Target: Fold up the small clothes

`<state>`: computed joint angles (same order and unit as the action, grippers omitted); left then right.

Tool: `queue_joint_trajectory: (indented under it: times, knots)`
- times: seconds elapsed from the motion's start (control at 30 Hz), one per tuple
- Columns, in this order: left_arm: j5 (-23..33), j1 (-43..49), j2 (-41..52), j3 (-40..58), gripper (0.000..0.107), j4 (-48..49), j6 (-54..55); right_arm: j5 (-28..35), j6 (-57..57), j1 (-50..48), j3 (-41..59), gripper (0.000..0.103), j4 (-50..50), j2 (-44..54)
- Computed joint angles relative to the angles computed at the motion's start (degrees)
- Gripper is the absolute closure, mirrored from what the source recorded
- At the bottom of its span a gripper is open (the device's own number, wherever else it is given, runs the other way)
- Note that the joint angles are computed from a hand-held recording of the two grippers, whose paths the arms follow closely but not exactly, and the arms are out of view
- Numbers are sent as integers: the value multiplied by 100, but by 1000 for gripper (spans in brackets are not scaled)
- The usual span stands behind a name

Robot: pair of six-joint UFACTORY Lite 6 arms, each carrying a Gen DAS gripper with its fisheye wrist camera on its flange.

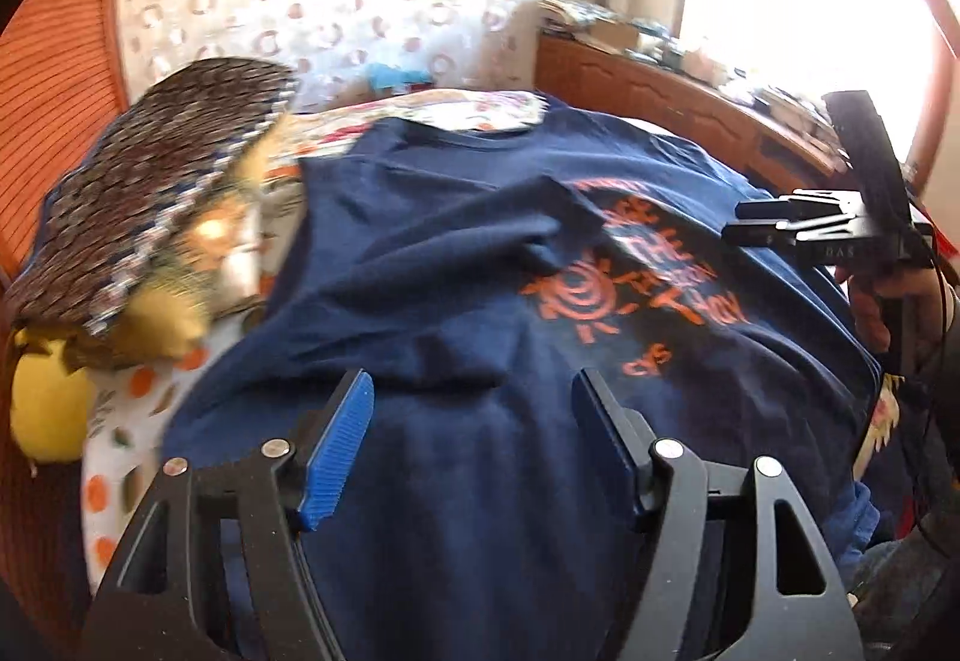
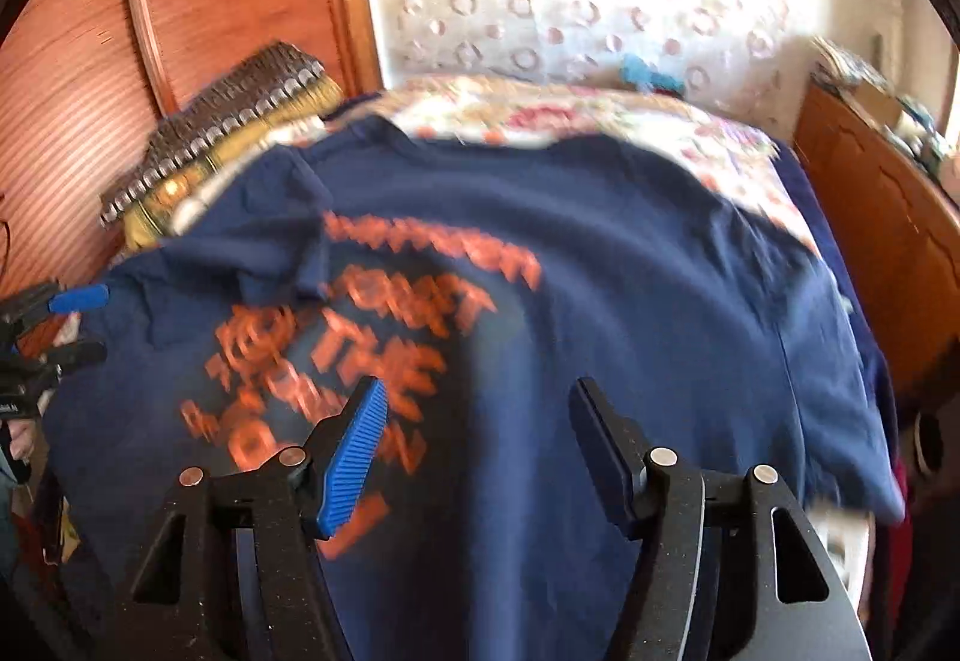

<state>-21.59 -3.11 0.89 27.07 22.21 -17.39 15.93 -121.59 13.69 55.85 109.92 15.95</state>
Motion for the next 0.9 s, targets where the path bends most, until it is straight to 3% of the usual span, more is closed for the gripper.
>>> queue_joint_trajectory:
  times: [0.13, 0.17, 0.23, 0.37, 0.5, 0.53, 0.57, 0.8, 0.9]
  knots:
    - [251, -248, 617, 595, 55, 277, -309, -11, -1213, -165, -824, 38, 978, -536]
    - [308, -271, 724, 705, 65, 195, -256, 4, -1226, -224, -856, 38, 975, -523]
    - [481, -351, 969, 943, 72, -101, -57, 98, -960, -375, -854, 38, 666, -438]
    - [688, -469, 1306, 1245, 72, -1190, 941, 92, -1048, -407, -864, 37, 703, -496]
    - [717, -441, 1471, 1398, 74, -1410, 1153, -56, -1729, -248, -870, 37, 1410, -485]
    - [708, -470, 1502, 1429, 91, -1585, 1352, -26, -1692, -262, -890, 37, 1375, -494]
    - [655, -506, 1470, 1391, 97, -1824, 1650, -8, -1655, -268, -923, 37, 1339, -525]
    - [917, -715, 443, 850, 99, -1204, 1037, 33, -1717, -302, -899, 37, 1376, -478]
    - [1082, -884, -26, 606, 99, -1776, 1475, 25, -1776, -288, -855, 37, 1445, -429]
